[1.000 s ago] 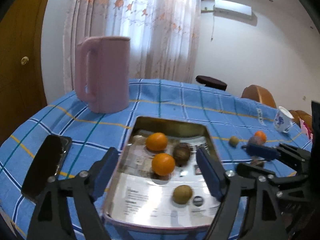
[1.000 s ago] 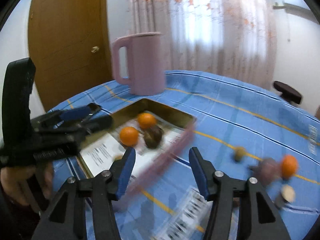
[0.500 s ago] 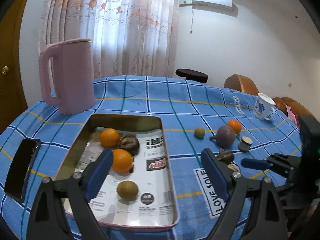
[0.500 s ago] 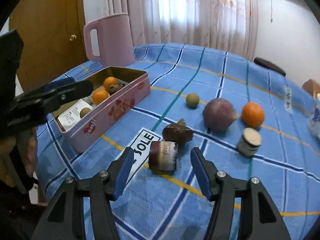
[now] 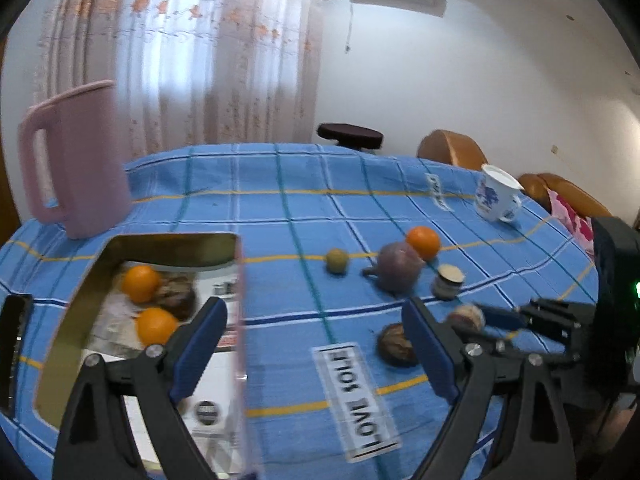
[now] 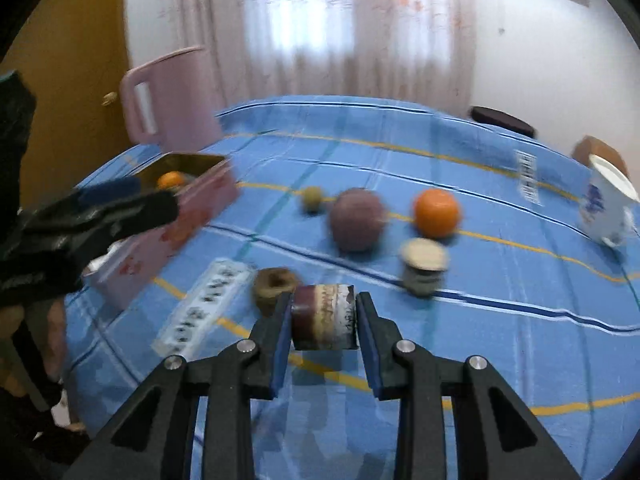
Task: Organize fruits
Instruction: 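Grasp a dark brown round fruit with the left gripper while the right holds the cylinder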
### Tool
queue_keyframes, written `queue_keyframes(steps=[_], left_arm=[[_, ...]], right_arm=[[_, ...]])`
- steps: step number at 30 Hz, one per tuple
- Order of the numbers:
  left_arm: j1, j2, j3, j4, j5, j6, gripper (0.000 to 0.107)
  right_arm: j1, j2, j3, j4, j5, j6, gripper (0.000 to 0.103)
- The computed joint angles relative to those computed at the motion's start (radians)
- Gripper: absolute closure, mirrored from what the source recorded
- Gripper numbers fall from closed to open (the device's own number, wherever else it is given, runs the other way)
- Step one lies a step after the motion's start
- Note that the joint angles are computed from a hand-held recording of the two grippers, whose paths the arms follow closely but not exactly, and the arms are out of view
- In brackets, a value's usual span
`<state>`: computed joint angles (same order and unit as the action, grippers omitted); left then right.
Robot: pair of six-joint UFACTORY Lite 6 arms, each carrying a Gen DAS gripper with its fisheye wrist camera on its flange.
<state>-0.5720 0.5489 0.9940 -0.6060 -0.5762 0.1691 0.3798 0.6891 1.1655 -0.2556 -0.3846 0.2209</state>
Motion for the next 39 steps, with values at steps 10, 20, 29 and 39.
queue_keyframes(steps=[10,20,29,39], left_arm=[[-0.04,0.222,0.305,-0.099,0.201,0.147,0.03],[-0.044,0.345,0.489,-0.255,0.378,0.352,0.062],[-0.071,0.261,0.361,-0.142,0.233,0.206,0.062],[-0.064,0.184,0.231,-0.025,0.09,0.032,0.062]], right_arm=[[-0.074,-0.01,-0.014,0.043,-0.038,-0.017,0.07],[-0.085,0.003,0.007,-0.042,-0.02,0.064,0.07],[-0.104,-0.021,-0.037,-0.116,-0.091,0.122,0.07],[-0.116,-0.082,-0.137,-0.11,-0.223,0.091,0.07]])
